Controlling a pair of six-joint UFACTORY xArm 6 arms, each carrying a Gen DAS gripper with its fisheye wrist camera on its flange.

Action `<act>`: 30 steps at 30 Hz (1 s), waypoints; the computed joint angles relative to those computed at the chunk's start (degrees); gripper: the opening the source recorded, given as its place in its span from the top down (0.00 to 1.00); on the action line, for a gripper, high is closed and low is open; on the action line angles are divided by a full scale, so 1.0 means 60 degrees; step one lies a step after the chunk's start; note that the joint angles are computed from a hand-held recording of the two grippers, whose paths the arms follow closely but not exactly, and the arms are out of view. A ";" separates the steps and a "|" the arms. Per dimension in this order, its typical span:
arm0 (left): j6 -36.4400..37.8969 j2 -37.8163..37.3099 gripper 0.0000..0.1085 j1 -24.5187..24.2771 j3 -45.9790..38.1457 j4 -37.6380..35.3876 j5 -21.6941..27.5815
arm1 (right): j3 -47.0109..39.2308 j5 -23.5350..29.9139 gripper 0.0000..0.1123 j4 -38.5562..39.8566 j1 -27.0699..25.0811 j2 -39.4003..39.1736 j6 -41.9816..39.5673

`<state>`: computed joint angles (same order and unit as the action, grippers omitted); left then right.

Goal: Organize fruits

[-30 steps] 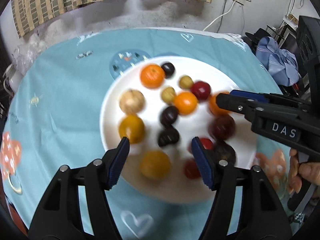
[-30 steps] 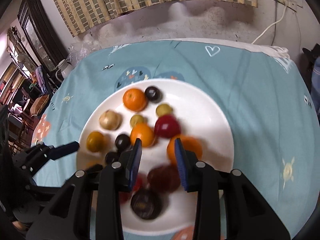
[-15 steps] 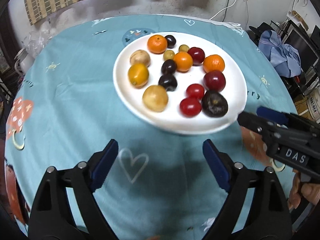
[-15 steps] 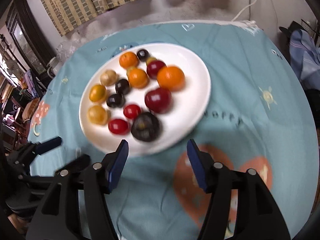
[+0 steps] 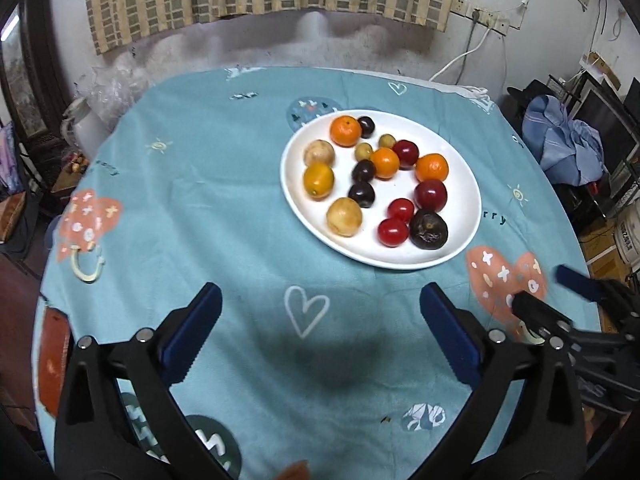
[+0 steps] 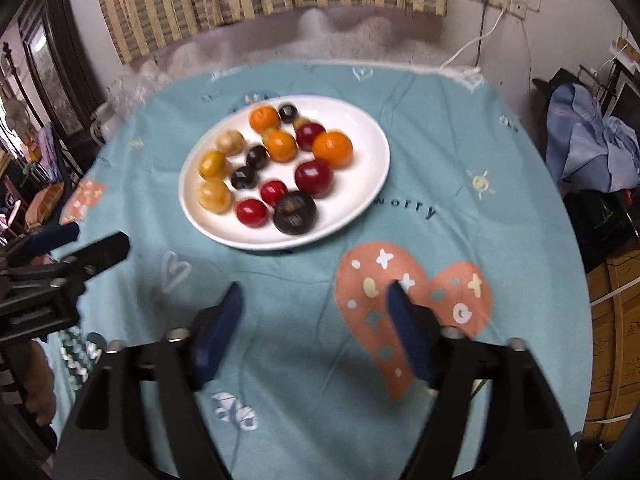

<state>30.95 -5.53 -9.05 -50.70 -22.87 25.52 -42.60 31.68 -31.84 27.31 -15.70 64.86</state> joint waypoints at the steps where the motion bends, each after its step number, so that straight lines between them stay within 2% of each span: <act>1: -0.0116 -0.0149 0.07 0.0042 0.0040 0.0145 0.0045 | 0.0011 0.0074 0.11 -0.0545 0.0138 -0.0251 0.0495; 3: -0.0187 -0.0415 0.07 0.0116 0.0117 0.0231 0.0103 | -0.0110 0.0327 0.10 -0.1179 0.0381 -0.0511 0.0903; 6: -0.0091 -0.0841 0.07 0.0224 0.0202 0.0180 0.0349 | -0.0518 0.0995 0.10 -0.1360 0.0753 -0.0507 0.0872; 12: 0.0230 -0.1553 0.07 0.0325 0.0486 0.0028 0.0922 | -0.0362 0.0971 0.10 -0.1380 0.1053 -0.0583 0.1302; 15: -0.0085 -0.1862 0.07 0.0314 0.0869 0.0554 0.0736 | 0.0016 0.0697 0.10 -0.1048 0.1053 -0.0666 0.1558; 18: 0.0302 -0.2099 0.07 0.0356 0.1247 0.0424 0.0709 | 0.0082 0.1164 0.10 -0.1124 0.1305 -0.0565 0.1757; 24: -0.0630 -0.1887 0.07 0.0201 0.2327 0.1669 -0.0633 | 0.0186 0.1263 0.10 -0.1090 0.1516 0.0183 0.1680; 27: -0.0561 -0.1763 0.07 0.0190 0.2451 0.1505 -0.0725 | 0.0312 0.1071 0.10 -0.1037 0.1489 0.0237 0.1687; 30: -0.0381 -0.1796 0.07 0.0163 0.2359 0.1180 -0.0750 | 0.0152 0.1454 0.10 -0.1681 0.1568 0.0147 0.2016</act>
